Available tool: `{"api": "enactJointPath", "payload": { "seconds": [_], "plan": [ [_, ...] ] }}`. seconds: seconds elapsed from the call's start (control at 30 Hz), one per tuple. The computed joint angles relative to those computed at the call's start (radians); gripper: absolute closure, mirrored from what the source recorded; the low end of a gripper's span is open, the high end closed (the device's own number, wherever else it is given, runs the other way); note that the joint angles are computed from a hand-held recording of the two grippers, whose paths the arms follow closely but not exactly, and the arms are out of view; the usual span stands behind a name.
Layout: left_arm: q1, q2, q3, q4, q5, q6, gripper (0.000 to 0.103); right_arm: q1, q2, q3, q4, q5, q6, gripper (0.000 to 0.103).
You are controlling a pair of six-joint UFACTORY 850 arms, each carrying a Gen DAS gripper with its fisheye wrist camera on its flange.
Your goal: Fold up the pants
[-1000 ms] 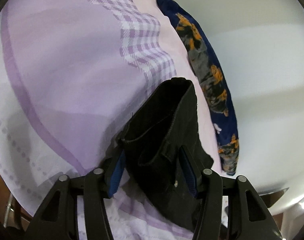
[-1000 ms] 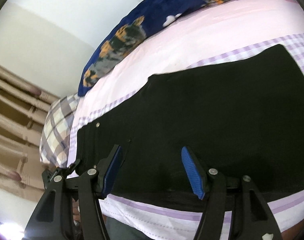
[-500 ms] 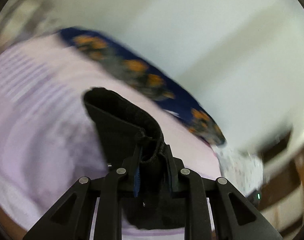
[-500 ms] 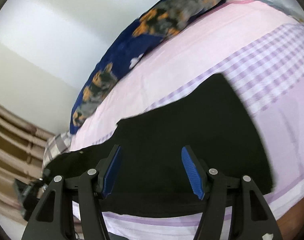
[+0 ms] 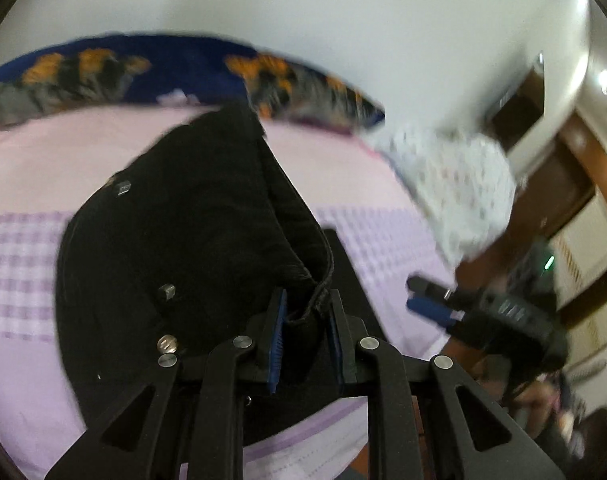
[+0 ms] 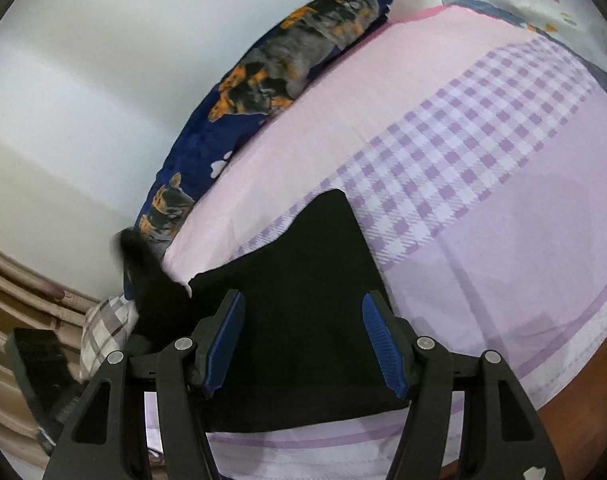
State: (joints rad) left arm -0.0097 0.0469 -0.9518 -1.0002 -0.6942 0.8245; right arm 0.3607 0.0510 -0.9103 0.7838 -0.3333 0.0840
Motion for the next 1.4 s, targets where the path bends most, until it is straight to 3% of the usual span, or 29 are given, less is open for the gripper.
{"api": "enactJointPath", "payload": {
  "seconds": [0.13, 0.27, 0.43, 0.5, 0.57, 0.63, 0.7, 0.8, 0.93, 1.13, 1.23, 1.4],
  "plan": [
    [-0.081, -0.034, 0.026, 0.108, 0.067, -0.093, 0.084, -0.018, -0.019, -0.002, 0.091, -0.056, -0.116, 0.043],
    [-0.135, -0.005, 0.050, 0.174, 0.141, -0.107, 0.079, -0.033, -0.046, 0.000, 0.217, -0.114, -0.248, 0.043],
    [-0.101, 0.047, 0.063, 0.080, 0.090, 0.023, 0.072, -0.034, -0.088, -0.020, 0.317, -0.157, -0.397, 0.043],
    [-0.080, 0.071, 0.071, 0.069, 0.108, 0.041, 0.057, -0.036, -0.098, -0.023, 0.371, -0.156, -0.473, 0.043],
    [-0.046, 0.109, 0.098, 0.053, 0.160, 0.055, 0.052, -0.042, -0.113, -0.033, 0.412, -0.177, -0.540, 0.041],
    [-0.026, 0.120, 0.107, 0.110, 0.214, 0.005, 0.051, -0.047, -0.140, -0.054, 0.425, -0.207, -0.594, 0.036],
    [-0.008, 0.114, 0.112, 0.265, 0.272, -0.144, 0.051, -0.051, -0.170, -0.079, 0.419, -0.239, -0.610, 0.035],
    [0.022, 0.096, 0.120, 0.428, 0.303, -0.314, 0.051, -0.058, -0.206, -0.098, 0.474, -0.284, -0.675, 0.035],
    [0.063, 0.075, 0.140, 0.435, 0.277, -0.330, 0.051, -0.055, -0.268, -0.151, 0.474, -0.341, -0.693, 0.035],
    [0.062, 0.058, 0.165, 0.432, 0.269, -0.326, 0.050, -0.036, -0.324, -0.213, 0.373, -0.354, -0.639, 0.035],
    [0.065, 0.044, 0.162, 0.420, 0.257, -0.322, 0.050, -0.038, -0.353, -0.231, 0.413, -0.383, -0.683, 0.035],
    [0.062, 0.031, 0.160, 0.427, 0.258, -0.330, 0.049, -0.041, -0.412, -0.268, 0.498, -0.469, -0.758, 0.049]
  ]
}}
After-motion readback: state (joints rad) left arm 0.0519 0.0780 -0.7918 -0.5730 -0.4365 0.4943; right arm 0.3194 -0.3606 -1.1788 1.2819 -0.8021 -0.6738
